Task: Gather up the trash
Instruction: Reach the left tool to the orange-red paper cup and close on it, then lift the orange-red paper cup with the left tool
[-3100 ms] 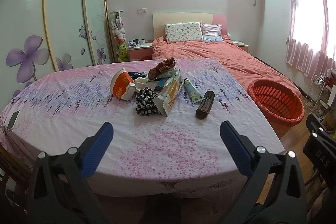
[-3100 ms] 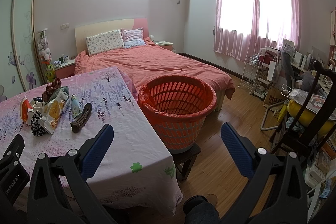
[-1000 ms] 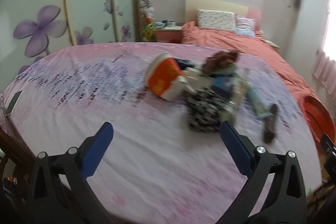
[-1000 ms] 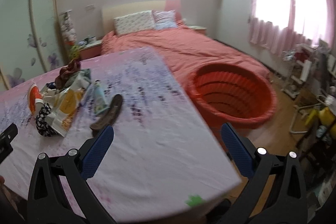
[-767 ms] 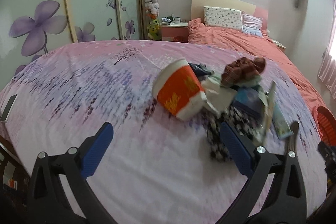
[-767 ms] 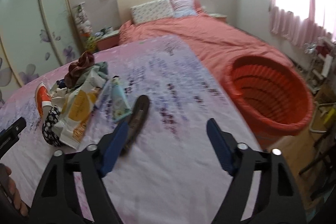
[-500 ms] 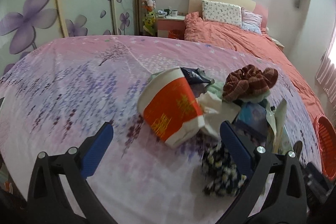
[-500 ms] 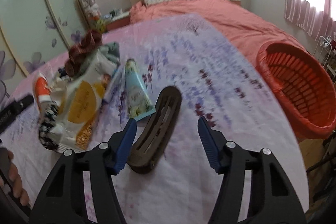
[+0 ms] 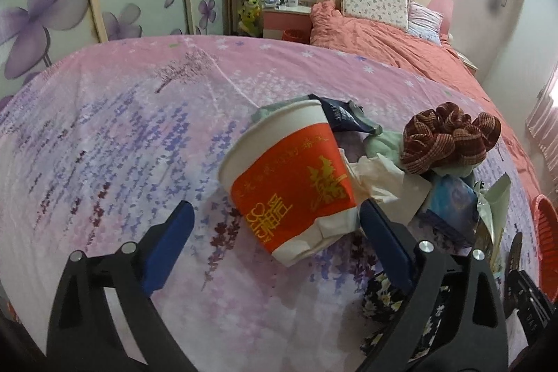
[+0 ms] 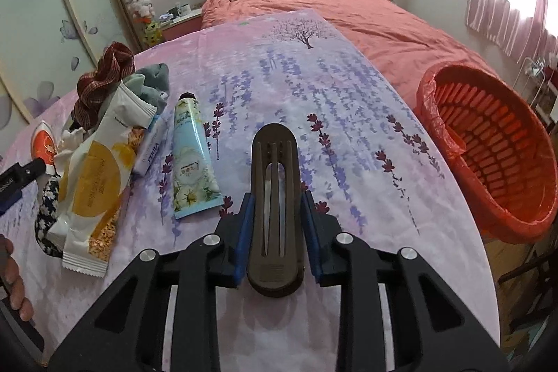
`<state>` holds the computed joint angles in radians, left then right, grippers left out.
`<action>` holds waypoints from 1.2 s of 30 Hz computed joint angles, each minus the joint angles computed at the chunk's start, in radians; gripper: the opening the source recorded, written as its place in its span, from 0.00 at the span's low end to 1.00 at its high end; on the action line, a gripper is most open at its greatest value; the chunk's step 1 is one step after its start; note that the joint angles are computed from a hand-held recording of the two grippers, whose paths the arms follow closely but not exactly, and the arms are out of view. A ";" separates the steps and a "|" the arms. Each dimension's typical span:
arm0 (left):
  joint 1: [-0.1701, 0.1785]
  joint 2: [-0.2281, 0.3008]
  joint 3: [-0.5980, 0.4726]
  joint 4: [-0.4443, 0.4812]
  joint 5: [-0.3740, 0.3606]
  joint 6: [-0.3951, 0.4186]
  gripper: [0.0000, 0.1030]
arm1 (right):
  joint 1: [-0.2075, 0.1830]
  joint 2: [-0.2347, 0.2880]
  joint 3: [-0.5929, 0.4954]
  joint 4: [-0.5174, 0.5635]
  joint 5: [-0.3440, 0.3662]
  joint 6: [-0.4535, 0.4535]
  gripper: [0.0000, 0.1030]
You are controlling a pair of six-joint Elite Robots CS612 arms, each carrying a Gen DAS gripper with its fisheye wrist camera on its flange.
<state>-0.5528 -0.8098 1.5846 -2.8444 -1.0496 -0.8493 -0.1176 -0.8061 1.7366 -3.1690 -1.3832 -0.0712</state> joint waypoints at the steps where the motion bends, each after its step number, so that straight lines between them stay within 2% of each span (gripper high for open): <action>1: 0.002 0.003 -0.004 0.000 -0.005 0.002 0.91 | -0.001 0.000 0.001 0.003 0.009 0.009 0.36; 3: 0.006 0.010 -0.017 0.016 -0.010 0.002 0.91 | 0.004 0.005 -0.005 0.006 0.019 0.006 0.47; 5: 0.013 0.015 -0.024 0.019 -0.022 0.002 0.88 | 0.009 0.007 -0.006 0.001 0.001 -0.011 0.49; 6: 0.016 0.014 -0.020 0.012 -0.030 0.002 0.81 | 0.010 0.009 -0.006 -0.004 -0.007 -0.019 0.48; 8: 0.022 0.009 -0.008 -0.005 -0.046 0.008 0.73 | 0.010 0.011 -0.004 -0.016 -0.014 -0.030 0.43; 9: 0.026 0.005 0.003 -0.016 -0.052 0.012 0.70 | 0.009 0.010 -0.003 -0.017 -0.019 -0.028 0.37; 11: 0.030 -0.001 0.017 -0.018 -0.050 0.015 0.68 | 0.004 0.012 -0.007 -0.012 -0.015 -0.020 0.36; 19: 0.048 -0.008 0.028 0.034 -0.030 0.006 0.69 | 0.003 0.023 -0.021 -0.013 -0.012 -0.016 0.36; 21: 0.053 -0.007 0.028 0.038 -0.034 0.015 0.72 | -0.004 0.022 -0.021 -0.006 0.012 -0.012 0.36; 23: 0.053 -0.008 0.029 0.038 -0.019 0.023 0.81 | -0.010 0.022 -0.022 -0.002 0.031 -0.007 0.36; 32: 0.065 -0.002 0.020 0.037 0.000 0.082 0.82 | 0.018 0.033 -0.037 -0.007 -0.055 -0.031 0.38; 36: 0.073 0.008 0.007 0.042 -0.027 0.099 0.81 | 0.026 0.031 -0.032 -0.012 -0.081 -0.054 0.41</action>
